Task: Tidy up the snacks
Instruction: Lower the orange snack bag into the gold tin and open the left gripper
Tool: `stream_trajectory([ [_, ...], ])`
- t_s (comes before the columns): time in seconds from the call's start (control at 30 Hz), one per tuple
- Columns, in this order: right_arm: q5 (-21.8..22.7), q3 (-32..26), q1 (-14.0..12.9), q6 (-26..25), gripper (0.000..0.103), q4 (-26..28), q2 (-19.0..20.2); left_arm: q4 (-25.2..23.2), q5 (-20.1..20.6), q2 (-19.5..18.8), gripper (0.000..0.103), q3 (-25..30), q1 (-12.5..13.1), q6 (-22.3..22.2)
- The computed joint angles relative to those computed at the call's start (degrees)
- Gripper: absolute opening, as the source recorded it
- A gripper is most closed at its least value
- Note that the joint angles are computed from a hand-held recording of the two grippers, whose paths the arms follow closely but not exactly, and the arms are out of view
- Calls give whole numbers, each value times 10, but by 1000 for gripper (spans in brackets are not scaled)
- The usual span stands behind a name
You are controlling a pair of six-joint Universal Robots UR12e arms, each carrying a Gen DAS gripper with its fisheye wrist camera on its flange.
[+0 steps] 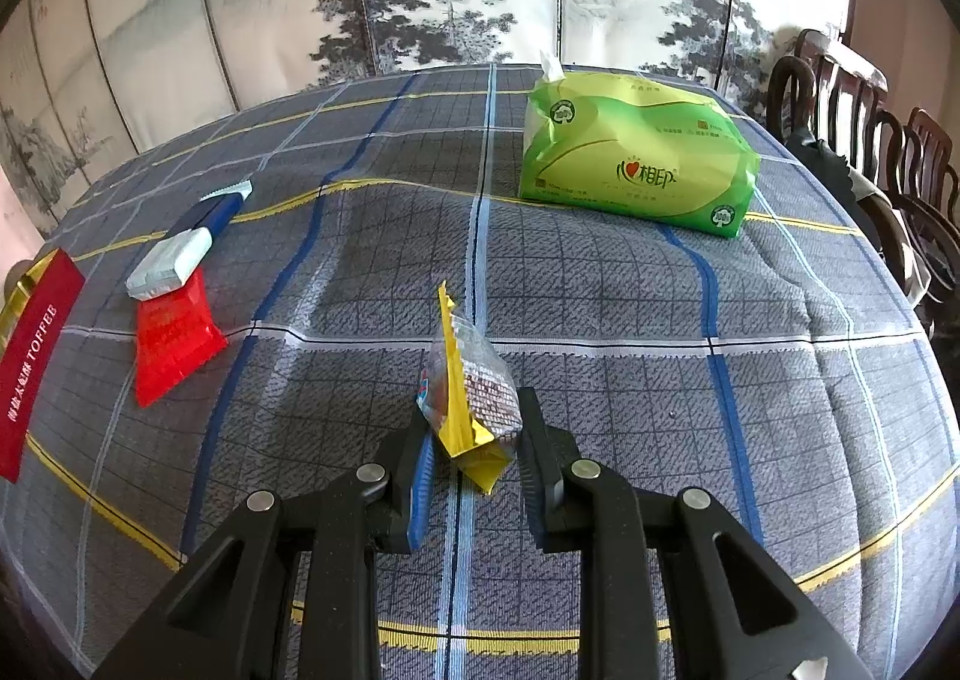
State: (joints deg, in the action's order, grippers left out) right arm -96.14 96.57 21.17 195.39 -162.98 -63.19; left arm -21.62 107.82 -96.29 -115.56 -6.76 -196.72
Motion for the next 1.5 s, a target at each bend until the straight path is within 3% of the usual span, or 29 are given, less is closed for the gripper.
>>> stream_trajectory([
  [1.07, -9, -5, 3, -6, 23, 7, 2, 18, -5, -12, 32, -3, 7, 10],
  [1.5, -11, -7, 4, -6, 23, 9, 2, 35, 17, -17, 34, -3, 2, 25],
])
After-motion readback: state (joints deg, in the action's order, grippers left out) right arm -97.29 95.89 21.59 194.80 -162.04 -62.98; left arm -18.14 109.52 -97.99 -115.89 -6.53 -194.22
